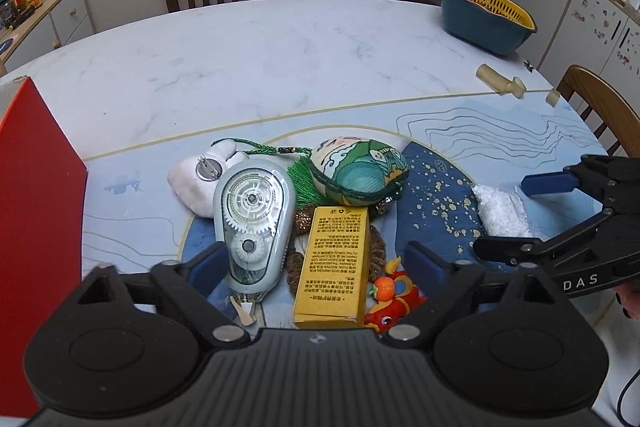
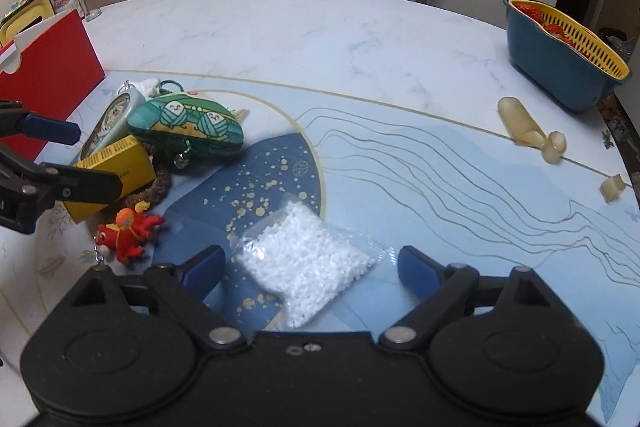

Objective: Organize objects
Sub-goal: 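Grasp the bag of white beads with the right tool while the left tool grasps the yellow box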

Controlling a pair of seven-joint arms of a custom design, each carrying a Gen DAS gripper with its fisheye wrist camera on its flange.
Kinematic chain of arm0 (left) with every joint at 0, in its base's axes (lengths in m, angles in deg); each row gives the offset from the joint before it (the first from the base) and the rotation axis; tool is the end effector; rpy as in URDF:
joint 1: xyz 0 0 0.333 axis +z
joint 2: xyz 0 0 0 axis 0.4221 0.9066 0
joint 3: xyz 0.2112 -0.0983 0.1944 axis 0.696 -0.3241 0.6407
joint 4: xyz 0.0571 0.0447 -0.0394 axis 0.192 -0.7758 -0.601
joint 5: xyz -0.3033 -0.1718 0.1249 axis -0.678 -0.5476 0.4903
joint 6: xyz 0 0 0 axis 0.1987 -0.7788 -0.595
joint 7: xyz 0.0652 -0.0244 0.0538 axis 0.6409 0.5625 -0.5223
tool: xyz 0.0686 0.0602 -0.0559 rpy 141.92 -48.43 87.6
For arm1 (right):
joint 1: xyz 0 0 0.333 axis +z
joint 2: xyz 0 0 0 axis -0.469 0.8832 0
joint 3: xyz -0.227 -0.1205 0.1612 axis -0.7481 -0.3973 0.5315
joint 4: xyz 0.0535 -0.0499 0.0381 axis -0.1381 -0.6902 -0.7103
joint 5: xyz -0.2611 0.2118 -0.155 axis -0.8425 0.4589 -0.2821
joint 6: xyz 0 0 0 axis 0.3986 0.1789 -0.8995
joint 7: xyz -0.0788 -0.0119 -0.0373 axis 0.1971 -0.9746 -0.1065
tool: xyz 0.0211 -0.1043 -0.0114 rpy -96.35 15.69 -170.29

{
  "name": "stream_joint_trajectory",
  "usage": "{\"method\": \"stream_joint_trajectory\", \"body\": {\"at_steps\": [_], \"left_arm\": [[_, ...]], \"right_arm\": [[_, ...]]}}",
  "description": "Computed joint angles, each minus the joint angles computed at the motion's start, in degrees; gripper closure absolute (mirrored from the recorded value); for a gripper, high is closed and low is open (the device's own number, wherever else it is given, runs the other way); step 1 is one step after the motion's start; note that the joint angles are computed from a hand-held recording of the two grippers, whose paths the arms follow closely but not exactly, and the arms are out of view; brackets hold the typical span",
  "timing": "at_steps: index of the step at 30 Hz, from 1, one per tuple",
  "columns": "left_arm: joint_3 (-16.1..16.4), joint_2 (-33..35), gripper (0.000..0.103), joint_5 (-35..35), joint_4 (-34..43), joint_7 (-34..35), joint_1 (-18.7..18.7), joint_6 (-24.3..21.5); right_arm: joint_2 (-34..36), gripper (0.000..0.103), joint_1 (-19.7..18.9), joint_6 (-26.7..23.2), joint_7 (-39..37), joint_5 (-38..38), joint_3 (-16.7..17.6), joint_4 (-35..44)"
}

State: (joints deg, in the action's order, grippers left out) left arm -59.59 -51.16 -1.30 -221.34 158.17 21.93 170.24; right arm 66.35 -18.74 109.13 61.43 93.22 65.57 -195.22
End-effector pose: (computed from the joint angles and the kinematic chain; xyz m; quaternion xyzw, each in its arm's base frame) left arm 0.5264 -0.1026 0.4253 -0.6384 0.7055 -0.2468 0.1837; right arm 0.5605 0.1489 0.3979 -0.8170 0.4873 -0.1320 0.2788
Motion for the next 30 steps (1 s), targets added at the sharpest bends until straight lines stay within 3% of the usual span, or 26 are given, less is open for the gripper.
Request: {"method": "stream_joint_trajectory", "body": {"at_steps": [4,7,12,18,24,30], "left_arm": [[-0.11,-0.21,0.031,0.03,-0.50,1.60,-0.19,1.10],[-0.24,-0.56,0.046,-1.21,-0.81,3.77,-0.46,1.54],[-0.60,-0.30,0.057,-1.96,-0.43,6.05,-0.94,0.61],[-0.44,0.03,0.068,1.86,-0.12,1.89,-0.68,0.16],[-0.37,-0.49,0.071,0.90,-0.57,3.15,-0.69,0.46],[-0.66,-2.07,0.071,2.87,-1.81,0.93,-0.16,0.51]], "right_arm": [[0.36,0.012,-0.07,0.44,-0.74,-0.04,0.23,0.21],[0.31,0.016,-0.07,1.18,-0.70,-0.24,0.38,-0.03],[-0.38,0.024,-0.30,0.90,-2.38,1.36,0.73,-0.55],[-1.78,0.037,0.75,2.66,-2.89,1.91,0.41,-2.37],[-3.13,0.063,2.87,5.89,1.95,-3.80,-0.98,-4.68],[-5.25,0.073,3.34,5.66,6.88,-6.56,-1.76,-6.07]]}}
